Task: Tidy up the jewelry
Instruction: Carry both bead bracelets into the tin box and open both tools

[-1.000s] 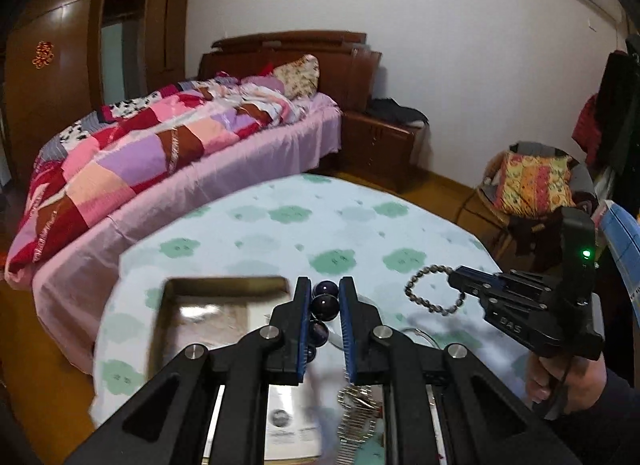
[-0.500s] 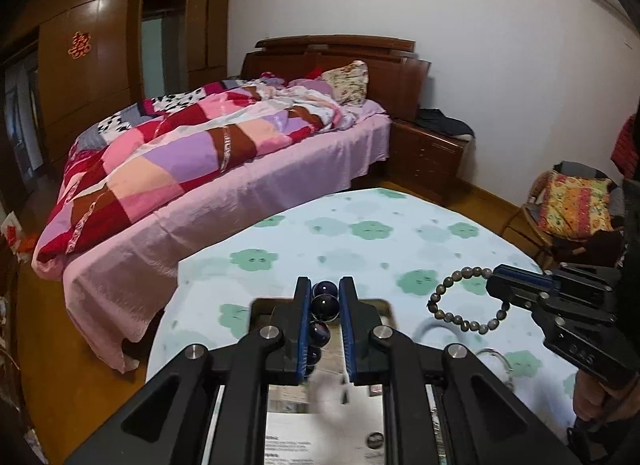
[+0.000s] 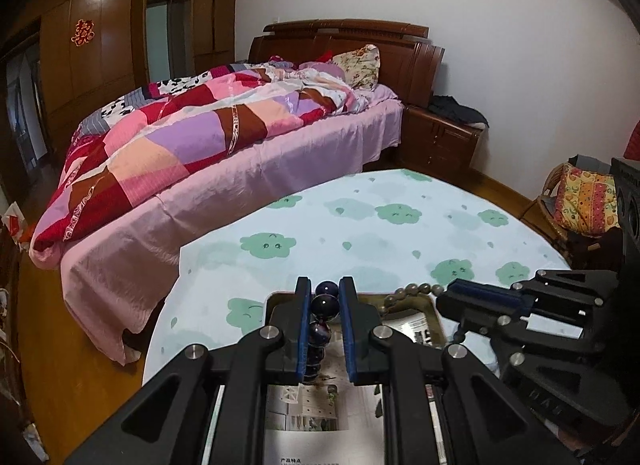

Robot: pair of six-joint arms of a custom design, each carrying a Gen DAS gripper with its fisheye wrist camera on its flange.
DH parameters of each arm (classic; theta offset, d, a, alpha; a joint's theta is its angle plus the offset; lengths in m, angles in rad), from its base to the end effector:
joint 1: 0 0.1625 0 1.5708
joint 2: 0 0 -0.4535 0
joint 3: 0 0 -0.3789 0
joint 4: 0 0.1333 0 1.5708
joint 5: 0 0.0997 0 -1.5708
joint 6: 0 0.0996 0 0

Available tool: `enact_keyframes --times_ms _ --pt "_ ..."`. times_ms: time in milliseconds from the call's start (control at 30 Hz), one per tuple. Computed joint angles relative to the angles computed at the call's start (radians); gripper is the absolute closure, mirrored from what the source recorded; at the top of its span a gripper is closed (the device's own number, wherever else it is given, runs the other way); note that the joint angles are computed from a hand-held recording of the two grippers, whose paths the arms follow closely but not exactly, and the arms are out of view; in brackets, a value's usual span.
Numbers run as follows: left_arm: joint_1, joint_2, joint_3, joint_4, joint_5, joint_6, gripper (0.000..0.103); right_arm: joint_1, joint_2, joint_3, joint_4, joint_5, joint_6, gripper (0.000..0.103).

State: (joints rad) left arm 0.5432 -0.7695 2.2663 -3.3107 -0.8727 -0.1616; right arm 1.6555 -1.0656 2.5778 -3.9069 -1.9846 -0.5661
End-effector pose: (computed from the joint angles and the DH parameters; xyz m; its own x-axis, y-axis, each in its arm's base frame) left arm -0.2994 -0.4113 0.0501 -0.6552 0.4876 -0.5770 0.7350 0.5878 -0.3380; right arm 0.1248 -0.3671 0.1923 -0.7602 -0.1803 0.6241 -0.5512 0.6875 -0.4728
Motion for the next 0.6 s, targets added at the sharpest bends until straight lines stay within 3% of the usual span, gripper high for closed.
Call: enact_keyframes --times_ms 467,500,567,600 --pt "0.022 0.050 -0.026 0.029 0.030 0.025 0.089 -0.018 0.056 -0.019 0.015 -0.056 0.014 0.090" --pt "0.018 0.053 -0.026 0.022 0.038 0.031 0.088 -0.021 0.051 -0.015 0.016 -0.045 0.011 0.085" --pt "0.010 0.055 -0.026 0.019 0.056 0.034 0.074 -0.022 0.058 -0.013 -0.006 -0.044 -0.001 0.068" --pt "0.002 0.057 -0.023 0.012 0.078 0.030 0.056 -0.020 0.062 -0.011 -0.019 -0.045 -0.006 0.062"
